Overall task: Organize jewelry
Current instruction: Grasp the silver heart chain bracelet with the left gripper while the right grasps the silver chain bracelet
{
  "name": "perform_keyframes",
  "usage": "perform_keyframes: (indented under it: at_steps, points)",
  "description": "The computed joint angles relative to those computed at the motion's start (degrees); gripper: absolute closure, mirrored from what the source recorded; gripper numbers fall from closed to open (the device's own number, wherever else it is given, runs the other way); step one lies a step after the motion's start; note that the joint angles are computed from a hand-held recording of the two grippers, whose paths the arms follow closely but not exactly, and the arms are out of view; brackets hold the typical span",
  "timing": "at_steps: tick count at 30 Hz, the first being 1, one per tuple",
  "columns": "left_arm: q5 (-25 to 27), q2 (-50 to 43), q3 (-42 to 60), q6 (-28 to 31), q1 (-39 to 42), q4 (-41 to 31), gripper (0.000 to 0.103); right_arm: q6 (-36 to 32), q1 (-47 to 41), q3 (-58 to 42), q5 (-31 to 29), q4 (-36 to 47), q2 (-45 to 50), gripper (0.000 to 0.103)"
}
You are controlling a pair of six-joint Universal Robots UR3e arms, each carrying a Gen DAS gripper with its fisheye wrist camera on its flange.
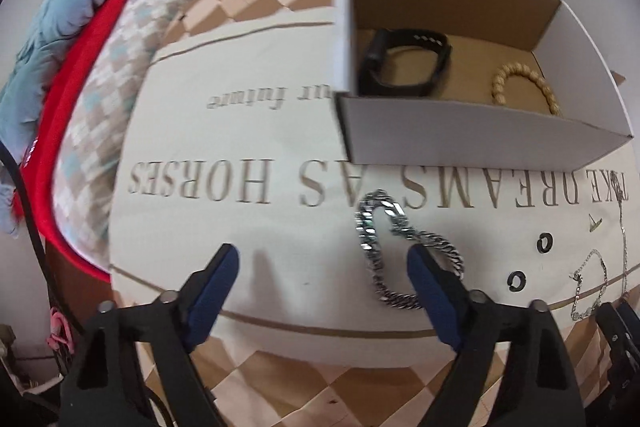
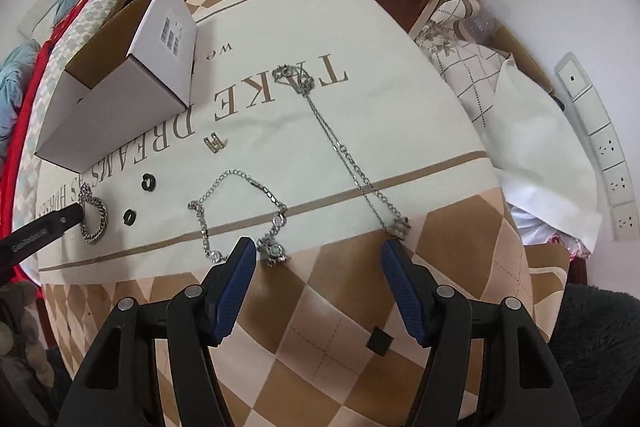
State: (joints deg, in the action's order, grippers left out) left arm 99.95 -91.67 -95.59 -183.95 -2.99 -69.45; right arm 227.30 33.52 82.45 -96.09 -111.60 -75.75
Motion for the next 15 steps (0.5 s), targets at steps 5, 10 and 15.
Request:
perform_keyframes:
  at_steps: [5,10,15]
  points:
    - [-3.8,0.9,-1.6,3.0,-0.2,2.4,0.096,-0.5,1.1,-4.0,-1.8,2.3,2.7,0.035]
    - [-2.6,3.9,-3.9,4.1,-1.6,1.2,0.098,-1.8,2.1,-7.1,-3.5,4.7,4.8,0.035]
    - [-3.3,12.6,-11.1,5.1,0.1,-0.9,0.097,-4.2,4.1,-8.8,-5.6,3.9,6.4,0.047]
